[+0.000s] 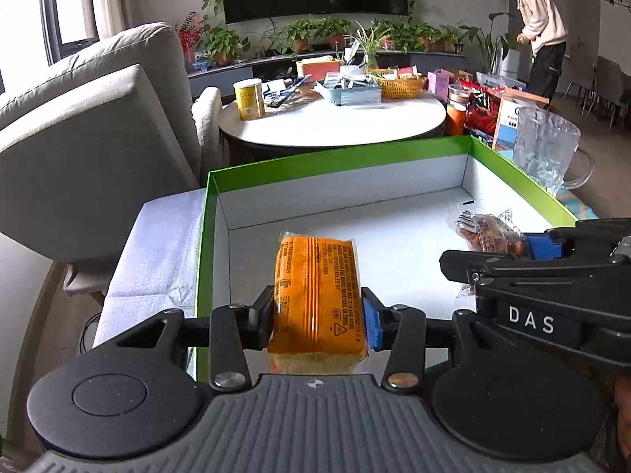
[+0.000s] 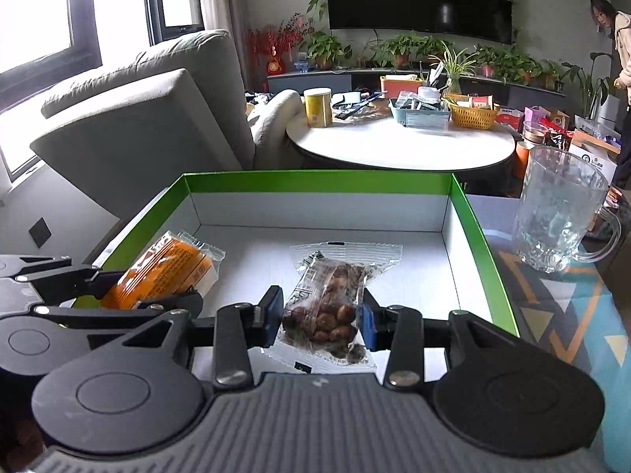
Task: Organize snacks
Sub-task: 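Carry both packs into the green box and open both grippers, then withdraw both grippers from the box back toward the snack pile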
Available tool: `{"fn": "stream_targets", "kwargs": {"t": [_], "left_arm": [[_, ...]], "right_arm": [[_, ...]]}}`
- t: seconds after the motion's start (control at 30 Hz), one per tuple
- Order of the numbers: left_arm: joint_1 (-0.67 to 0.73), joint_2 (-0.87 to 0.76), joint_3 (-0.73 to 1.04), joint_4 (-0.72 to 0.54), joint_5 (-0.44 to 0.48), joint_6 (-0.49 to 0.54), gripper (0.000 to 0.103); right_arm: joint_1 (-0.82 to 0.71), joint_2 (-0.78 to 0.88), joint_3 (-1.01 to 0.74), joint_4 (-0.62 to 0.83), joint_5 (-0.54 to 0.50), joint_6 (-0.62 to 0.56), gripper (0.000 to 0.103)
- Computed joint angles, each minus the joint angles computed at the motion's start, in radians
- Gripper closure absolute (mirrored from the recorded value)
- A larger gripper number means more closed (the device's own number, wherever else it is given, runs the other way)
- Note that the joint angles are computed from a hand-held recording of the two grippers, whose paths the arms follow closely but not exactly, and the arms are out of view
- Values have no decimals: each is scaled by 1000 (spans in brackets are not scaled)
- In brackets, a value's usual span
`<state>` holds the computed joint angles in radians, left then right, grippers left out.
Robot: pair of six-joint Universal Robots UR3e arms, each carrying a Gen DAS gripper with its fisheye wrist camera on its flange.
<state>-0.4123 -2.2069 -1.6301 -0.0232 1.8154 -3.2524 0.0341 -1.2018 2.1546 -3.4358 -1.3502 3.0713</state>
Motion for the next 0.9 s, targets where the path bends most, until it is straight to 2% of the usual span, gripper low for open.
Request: {"fn": "stream_targets", "kwargs": {"t": [0.57,0.9], "left_arm": [[-22,33,-68,48,25,9,58],[-41,78,-134,84,53,-12,56]], "right_arm": [[-4,-26,40,-2,-8,0,66],[-27,-89,122,-28,-2,7,66]]}}
